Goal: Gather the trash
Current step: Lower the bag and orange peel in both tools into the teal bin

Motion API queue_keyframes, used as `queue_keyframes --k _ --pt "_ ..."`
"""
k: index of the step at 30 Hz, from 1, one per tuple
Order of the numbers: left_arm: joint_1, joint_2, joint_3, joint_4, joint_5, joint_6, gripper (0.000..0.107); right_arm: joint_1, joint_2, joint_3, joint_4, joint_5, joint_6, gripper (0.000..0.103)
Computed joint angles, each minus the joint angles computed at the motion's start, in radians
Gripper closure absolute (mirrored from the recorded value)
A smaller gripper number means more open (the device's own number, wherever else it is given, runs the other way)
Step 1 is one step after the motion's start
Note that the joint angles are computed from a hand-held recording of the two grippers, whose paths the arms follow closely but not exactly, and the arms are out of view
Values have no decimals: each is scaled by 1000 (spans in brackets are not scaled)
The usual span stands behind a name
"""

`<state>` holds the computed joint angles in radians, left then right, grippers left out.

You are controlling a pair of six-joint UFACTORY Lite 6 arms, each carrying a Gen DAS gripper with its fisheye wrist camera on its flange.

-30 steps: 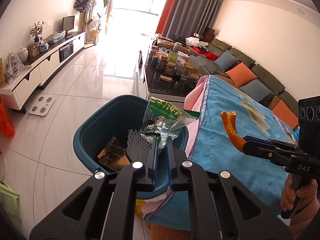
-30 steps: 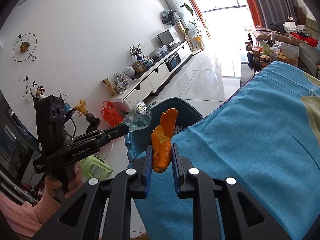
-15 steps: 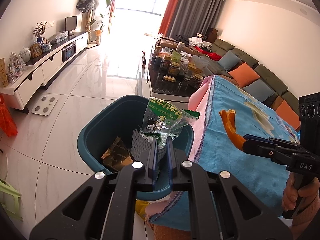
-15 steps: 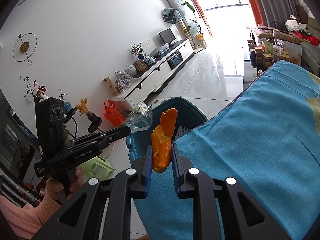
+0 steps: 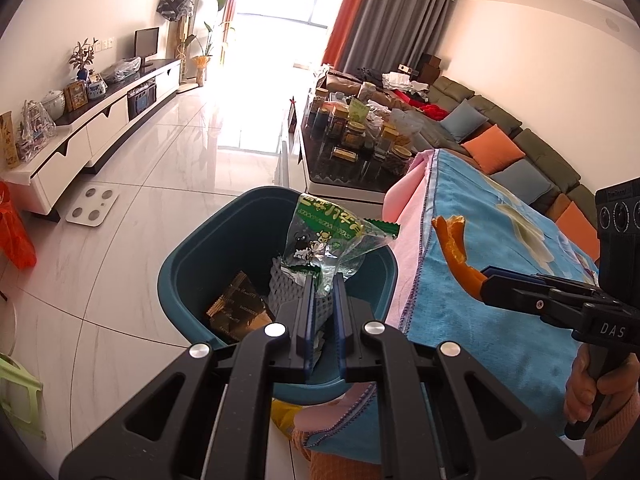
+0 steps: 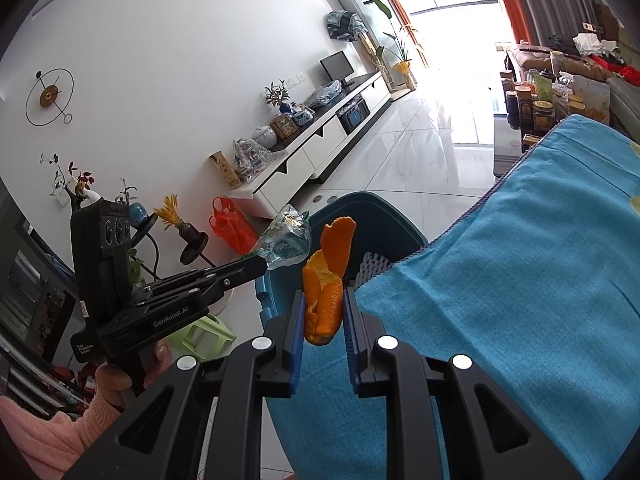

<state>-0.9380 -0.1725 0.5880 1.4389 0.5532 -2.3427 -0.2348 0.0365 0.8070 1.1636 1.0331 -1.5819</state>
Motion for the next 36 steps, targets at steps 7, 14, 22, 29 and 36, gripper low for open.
queue_keyframes --k 7,14,22,29,36 --pt "22 25 7 29 -19 -25 98 29 17 13 8 -18 13 86" --pt "39 34 5 41 -30 -39 98 58 32 29 13 -31 32 86" --pt "51 58 12 62 -38 -65 98 80 59 51 15 -44 43 86" --pt "69 80 18 79 -48 -86 98 104 90 79 21 -58 62 86" --pt "98 132 38 112 -75 -125 98 152 145 134 32 -86 103 86"
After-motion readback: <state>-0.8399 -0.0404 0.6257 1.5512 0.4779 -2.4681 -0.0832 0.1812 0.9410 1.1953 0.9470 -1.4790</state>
